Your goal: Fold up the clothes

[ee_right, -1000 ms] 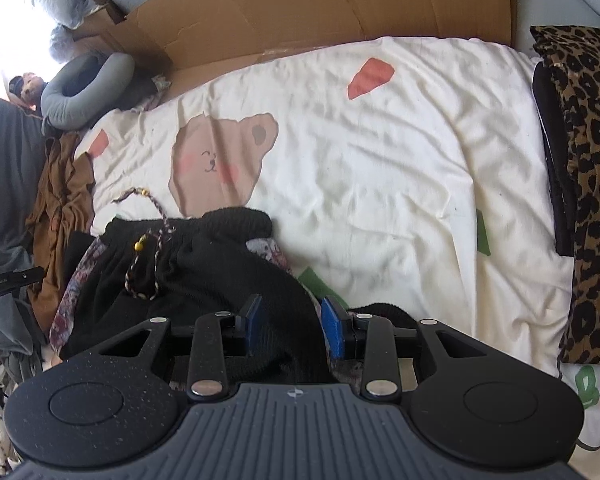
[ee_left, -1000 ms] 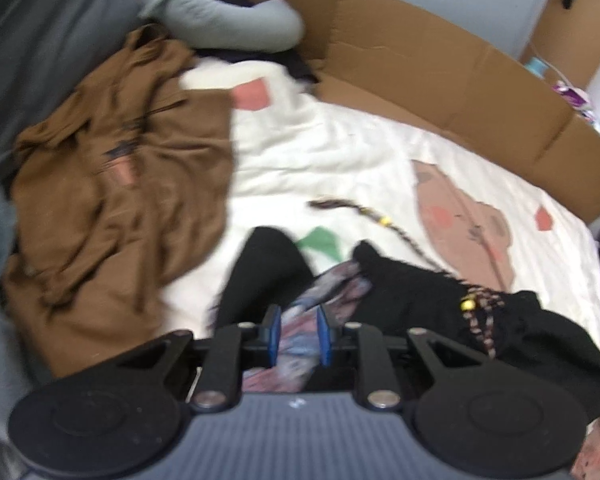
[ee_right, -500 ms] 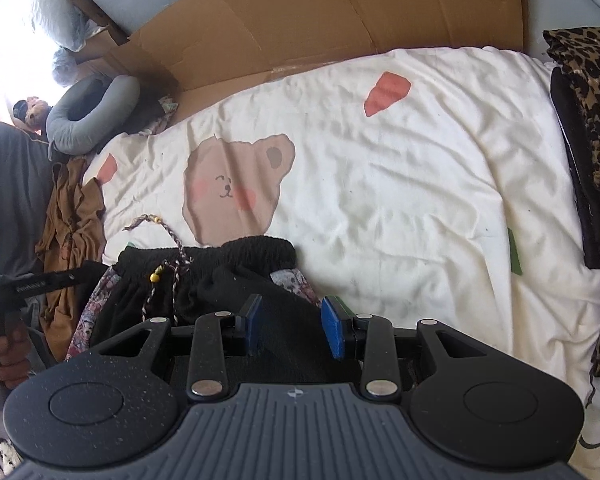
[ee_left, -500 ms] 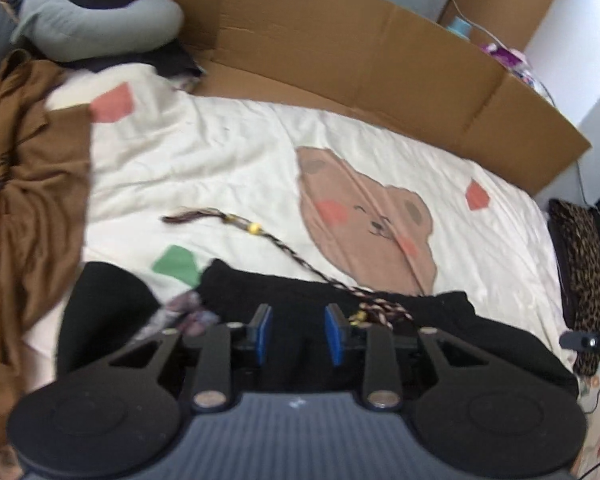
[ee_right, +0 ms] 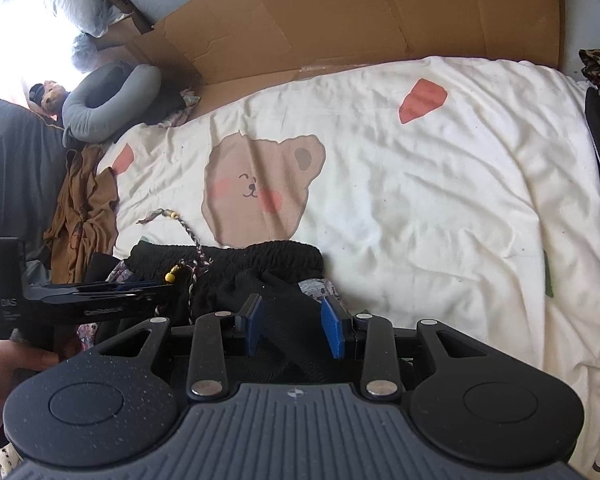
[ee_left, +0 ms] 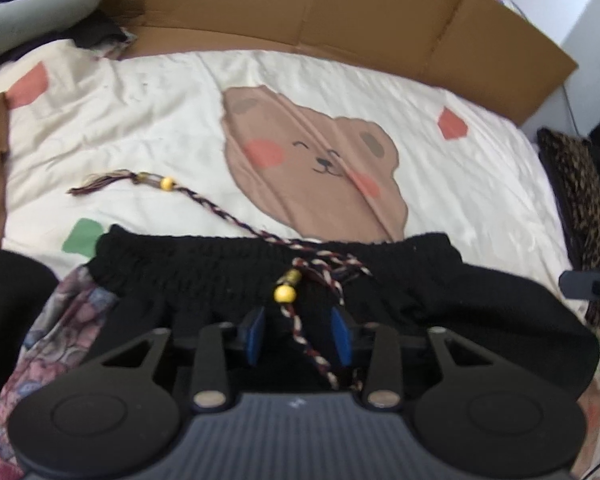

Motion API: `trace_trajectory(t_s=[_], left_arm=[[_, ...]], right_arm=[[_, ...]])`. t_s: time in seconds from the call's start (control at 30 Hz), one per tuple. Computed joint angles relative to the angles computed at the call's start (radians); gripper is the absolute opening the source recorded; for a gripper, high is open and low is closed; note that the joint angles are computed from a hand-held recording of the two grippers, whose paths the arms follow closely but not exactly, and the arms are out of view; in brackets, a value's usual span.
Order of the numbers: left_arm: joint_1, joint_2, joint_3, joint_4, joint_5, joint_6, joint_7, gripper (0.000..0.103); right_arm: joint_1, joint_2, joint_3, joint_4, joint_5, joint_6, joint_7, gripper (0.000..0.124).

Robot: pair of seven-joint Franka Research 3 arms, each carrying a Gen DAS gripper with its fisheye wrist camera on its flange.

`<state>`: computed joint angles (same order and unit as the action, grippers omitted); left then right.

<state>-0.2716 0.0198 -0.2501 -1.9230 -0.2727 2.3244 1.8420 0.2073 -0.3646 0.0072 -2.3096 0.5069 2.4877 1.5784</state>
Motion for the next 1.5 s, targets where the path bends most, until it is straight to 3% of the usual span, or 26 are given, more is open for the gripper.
trace_trajectory(t_s=[0.1, 0.17, 0.2, 0.33, 0.7, 0.97, 1.5], left_arm=[[-0.003, 0.013, -0.003, -0.004, 0.026, 0.002, -0.018, 0.037], [-0.001, 0.014, -0.003, -0.009, 0.029, 0.004, -0.027, 0.028], [0.000, 0.012, -0.002, -0.014, 0.035, 0.006, -0.028, 0.016], [0.011, -0.005, 0.006, -0.024, -0.006, -0.005, -0.012, 0.007], [0.030, -0.100, 0.049, -0.037, -0.181, -0.059, 0.045, 0.003], [0.019, -0.159, 0.078, -0.071, -0.232, -0.085, 0.097, 0.003], [0.060, -0.234, 0.136, -0.076, -0.218, -0.222, 0.098, 0.006]], right_arm=[[0.003, 0.001, 0.001, 0.000, -0.003, -0.007, -0.001, 0.039], [0.002, 0.001, 0.002, -0.001, -0.005, -0.011, 0.002, 0.039], [0.002, 0.001, 0.003, -0.001, -0.006, -0.013, 0.003, 0.039], [0.002, 0.004, 0.003, -0.001, -0.009, -0.017, 0.006, 0.039], [0.002, 0.003, 0.002, -0.006, -0.005, -0.016, 0.003, 0.039], [0.005, 0.001, 0.001, -0.010, 0.000, -0.015, -0.006, 0.039], [0.024, 0.035, -0.004, 0.017, 0.033, 0.002, -0.045, 0.039]])
